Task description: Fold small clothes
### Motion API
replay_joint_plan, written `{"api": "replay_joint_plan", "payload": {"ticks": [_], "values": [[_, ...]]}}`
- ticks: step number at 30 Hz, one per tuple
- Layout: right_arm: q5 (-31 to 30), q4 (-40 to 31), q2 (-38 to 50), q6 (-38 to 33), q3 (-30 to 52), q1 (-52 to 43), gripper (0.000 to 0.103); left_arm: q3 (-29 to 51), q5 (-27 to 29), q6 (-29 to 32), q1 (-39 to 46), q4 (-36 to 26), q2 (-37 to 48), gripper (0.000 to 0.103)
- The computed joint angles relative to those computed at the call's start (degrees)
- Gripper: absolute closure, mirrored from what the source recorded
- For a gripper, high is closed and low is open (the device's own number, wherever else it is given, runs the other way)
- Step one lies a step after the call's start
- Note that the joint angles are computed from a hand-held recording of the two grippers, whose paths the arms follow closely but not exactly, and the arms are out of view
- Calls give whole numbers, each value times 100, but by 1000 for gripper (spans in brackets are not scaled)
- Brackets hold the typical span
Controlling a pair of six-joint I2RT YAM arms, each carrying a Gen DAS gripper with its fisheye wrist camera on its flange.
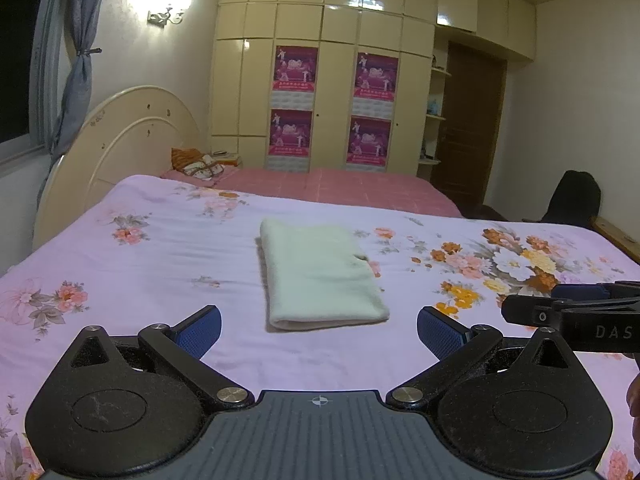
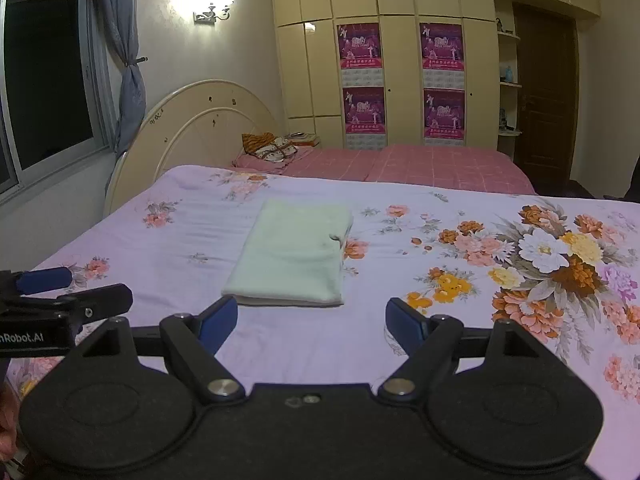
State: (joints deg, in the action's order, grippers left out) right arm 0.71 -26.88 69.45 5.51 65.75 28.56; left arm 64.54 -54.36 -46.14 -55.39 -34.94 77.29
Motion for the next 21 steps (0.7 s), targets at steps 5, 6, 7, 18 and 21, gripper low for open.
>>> {"api": "replay_joint_plan", "payload": {"ticks": [5,6,7,18,21], "values": [[-34,-13,61,-5,55,-49,23,49,1,26,3,32,67,0],[-40,-20,65,-2,60,-56,23,54,4,30,3,35,72,0],[-45,-23,67,-1,62,-61,23,58,4,26,2,22,74,0],[-126,-6,78,-35,57,-143,22,113,13,36,-2,-55,101,0],[-137,-2,75,-47,53,-157,22,107,15,67,3,-32,97,0]]}}
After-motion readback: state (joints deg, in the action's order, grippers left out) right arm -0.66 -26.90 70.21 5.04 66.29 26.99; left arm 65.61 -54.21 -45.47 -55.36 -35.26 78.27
